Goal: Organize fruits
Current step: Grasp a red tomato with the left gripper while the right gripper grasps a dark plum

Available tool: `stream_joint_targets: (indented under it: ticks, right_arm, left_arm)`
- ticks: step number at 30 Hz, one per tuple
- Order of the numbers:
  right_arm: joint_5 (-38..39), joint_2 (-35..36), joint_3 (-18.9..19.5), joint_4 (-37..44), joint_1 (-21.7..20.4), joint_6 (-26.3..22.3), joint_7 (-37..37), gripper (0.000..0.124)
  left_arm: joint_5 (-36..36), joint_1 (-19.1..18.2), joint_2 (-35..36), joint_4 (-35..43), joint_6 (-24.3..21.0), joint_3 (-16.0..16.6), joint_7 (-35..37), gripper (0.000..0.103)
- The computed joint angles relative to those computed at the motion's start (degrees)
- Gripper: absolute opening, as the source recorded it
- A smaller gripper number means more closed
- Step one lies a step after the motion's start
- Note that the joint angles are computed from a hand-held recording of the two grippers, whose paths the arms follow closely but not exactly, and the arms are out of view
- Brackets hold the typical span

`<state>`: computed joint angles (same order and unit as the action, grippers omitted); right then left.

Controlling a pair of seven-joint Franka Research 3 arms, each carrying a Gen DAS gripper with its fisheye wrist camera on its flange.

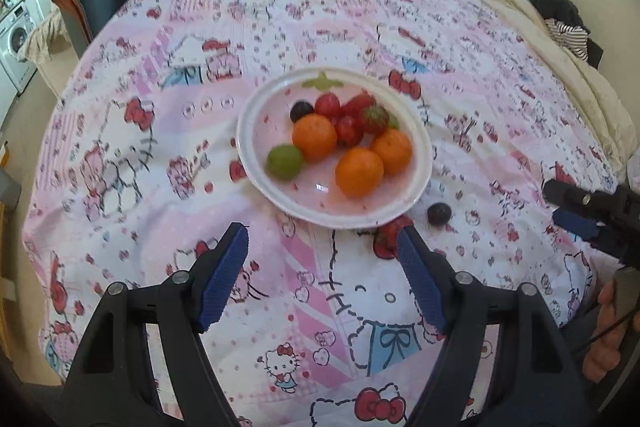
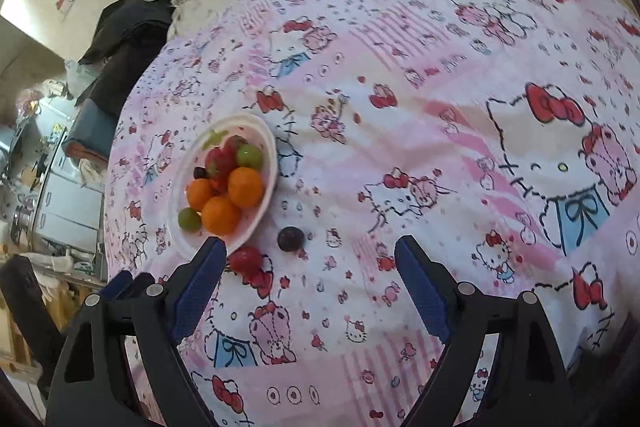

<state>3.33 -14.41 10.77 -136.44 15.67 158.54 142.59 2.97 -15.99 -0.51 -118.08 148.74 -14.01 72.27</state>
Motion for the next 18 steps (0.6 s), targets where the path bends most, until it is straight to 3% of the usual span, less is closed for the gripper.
stream_joint_targets:
  ticks: [4,8,13,18]
  right_arm:
    - [-1.7,-0.8,1.0,-1.0,-2.1,1.5,4.7,0.089]
    - [-2.7,0.2,0.8,0.3,-2.1,0.2,5.0,0.089]
    - [-1.6,1.5,-0.4,1.4,-1.0,-0.4,3.8,0.089]
    - [-0.3,1.4,-1.0,0.9,-0.8,0.2,3.7,0.089]
  left_arm:
    - [0.0,-0.4,1.3,0.2,-2.7,-0.5,0.5,0.074]
    - [1.0,-1.5,3.6,1.6,-5.0,-1.4,2.4,0.074]
    - [0.2,-2.2,7.6,4.7,-3.3,-2.1,1.3,0.074]
    - [4.6,-3.8,13.1,9.1,-3.1,-1.7,-4.6,0.073]
